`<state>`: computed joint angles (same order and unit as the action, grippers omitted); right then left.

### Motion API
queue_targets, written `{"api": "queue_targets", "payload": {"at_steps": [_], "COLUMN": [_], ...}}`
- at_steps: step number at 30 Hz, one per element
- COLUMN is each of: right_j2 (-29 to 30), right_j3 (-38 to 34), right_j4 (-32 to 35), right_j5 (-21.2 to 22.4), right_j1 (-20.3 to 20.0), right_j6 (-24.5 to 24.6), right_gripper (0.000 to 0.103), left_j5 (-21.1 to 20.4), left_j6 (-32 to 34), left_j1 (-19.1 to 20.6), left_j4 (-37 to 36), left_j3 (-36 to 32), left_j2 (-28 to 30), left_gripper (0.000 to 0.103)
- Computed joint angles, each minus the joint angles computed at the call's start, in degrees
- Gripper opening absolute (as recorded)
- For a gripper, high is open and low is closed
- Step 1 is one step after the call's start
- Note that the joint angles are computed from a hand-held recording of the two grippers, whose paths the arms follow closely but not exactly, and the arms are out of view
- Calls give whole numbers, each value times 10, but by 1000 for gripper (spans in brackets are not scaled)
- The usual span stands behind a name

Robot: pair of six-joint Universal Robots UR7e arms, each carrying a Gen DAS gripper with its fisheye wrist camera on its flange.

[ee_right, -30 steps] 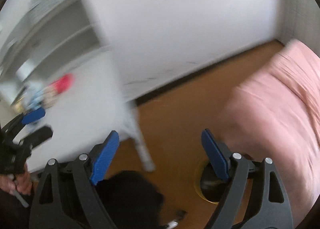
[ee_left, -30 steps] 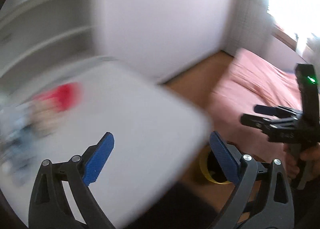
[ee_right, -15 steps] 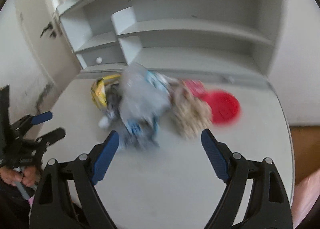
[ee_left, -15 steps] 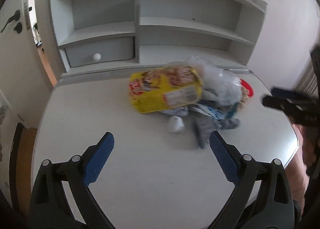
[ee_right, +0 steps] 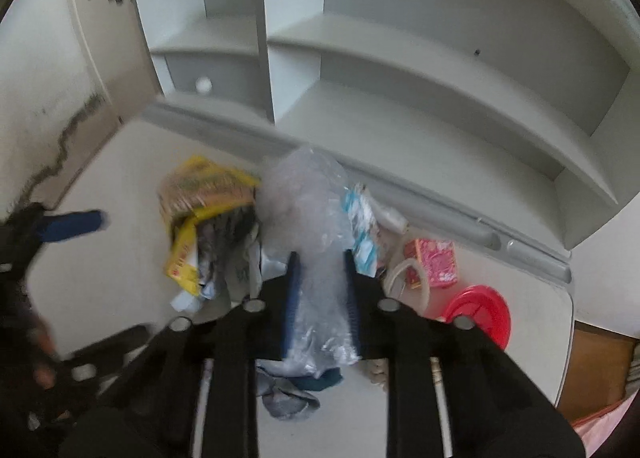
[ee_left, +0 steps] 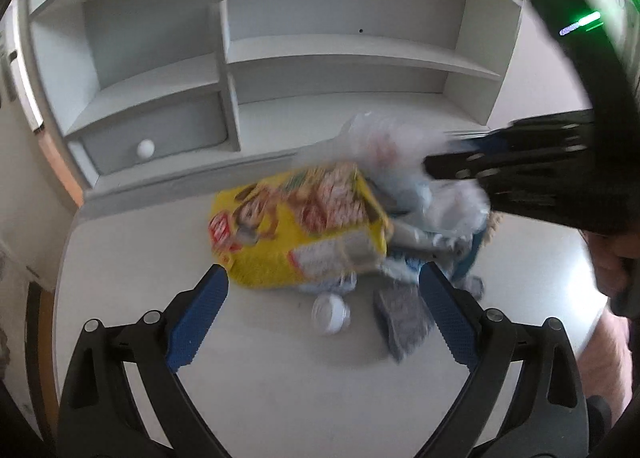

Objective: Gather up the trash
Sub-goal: 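Return to the desk and grasp the clear plastic bag with the right tool, then grasp the yellow snack bag with the left tool, then carry both bags to the bin and open both tools to drop them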

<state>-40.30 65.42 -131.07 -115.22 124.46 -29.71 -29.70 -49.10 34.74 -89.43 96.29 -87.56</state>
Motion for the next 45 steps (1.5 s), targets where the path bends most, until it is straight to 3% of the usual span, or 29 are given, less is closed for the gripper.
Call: {"api": "queue_targets", "payload": {"at_steps": [3, 9, 10, 11, 14, 18, 21, 24, 26, 32, 34, 39, 45], "right_j2": [-17, -64, -71, -80, -96, -128, -152, -185, -207, -317, -364, -484, -605], "right_j3": [4, 49, 55, 65, 82, 104, 119, 145, 163, 265, 309, 398, 484], "right_j4": [1, -19, -21, -28, -41, -58, -70, -89, -100, -162, -191, -215, -208], "right_j5": [14, 39, 41, 42, 43, 58, 74, 78, 80, 48, 20, -7, 3], "right_j1": [-4, -17, -19, -21, -26, -34, -41, -51, -60, -109, -134, -216, -350], "right_j6": [18, 44, 47, 49, 58, 70, 82, 94, 102, 140, 152, 188, 215], "right_gripper": [18, 18, 18, 18, 18, 18, 17, 17, 17, 17, 17, 17, 17], "left_j5": [41, 62, 64, 61, 54, 94, 84, 93, 88, 25, -25, -90, -203], "left_j6": [-14, -45, -53, -46, -71, -161, -160, -181, -150, 78, 152, 253, 314], "left_j1": [11, 29, 30, 33, 37, 18, 8, -11, -23, -58, -62, -80, -98], "left_j4": [40, 91, 94, 82, 112, 226, 201, 228, 182, -142, -247, -371, -415], "left_j3": [-24, -50, -51, -51, -68, -103, -113, -127, -118, -62, -61, -95, -148], "left_j2": [37, 66, 64, 62, 58, 47, 29, 35, 39, 95, 133, 230, 329], "left_gripper": [93, 91, 80, 60, 29, 15, 13, 13, 13, 13, 13, 13, 13]}}
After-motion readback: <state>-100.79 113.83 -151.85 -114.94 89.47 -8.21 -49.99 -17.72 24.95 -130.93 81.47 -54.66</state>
